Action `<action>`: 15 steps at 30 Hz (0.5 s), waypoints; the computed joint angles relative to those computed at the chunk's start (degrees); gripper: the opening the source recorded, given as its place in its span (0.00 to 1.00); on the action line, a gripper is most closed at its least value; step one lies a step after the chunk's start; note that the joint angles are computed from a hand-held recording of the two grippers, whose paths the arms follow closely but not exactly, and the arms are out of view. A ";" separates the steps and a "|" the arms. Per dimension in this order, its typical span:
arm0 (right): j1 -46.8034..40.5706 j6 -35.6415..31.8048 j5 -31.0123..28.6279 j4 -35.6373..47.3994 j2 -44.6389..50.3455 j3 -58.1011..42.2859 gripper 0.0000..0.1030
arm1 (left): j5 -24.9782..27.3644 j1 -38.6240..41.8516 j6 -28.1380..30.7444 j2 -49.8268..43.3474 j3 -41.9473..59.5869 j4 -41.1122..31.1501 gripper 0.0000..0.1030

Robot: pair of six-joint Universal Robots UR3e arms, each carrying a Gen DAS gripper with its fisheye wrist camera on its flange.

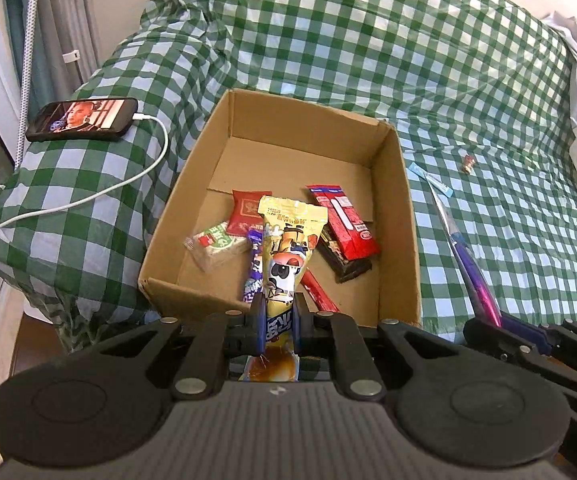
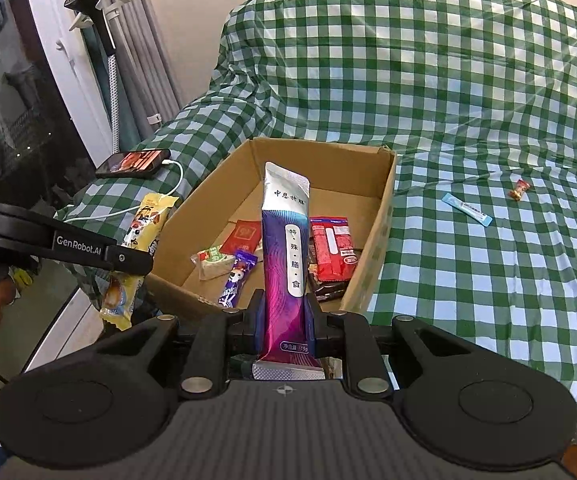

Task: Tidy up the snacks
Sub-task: 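Carry both snacks over the box and open both tools to drop them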

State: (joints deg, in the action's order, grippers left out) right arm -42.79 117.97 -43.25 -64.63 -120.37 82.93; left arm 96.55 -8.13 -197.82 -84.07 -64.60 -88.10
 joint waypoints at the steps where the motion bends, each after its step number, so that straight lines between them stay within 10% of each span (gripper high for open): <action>1: 0.73 0.97 -0.26 -1.23 0.33 0.25 0.20 | 0.00 0.10 -0.08 -0.26 0.21 0.02 0.13; 15: 16.19 19.09 -7.34 -25.26 10.11 3.68 0.20 | -2.14 4.32 2.52 -7.87 6.28 0.93 0.13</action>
State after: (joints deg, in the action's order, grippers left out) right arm -26.60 137.06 -50.59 -89.89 -110.26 86.61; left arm 94.41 -3.80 -195.30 -91.94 -58.32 -87.17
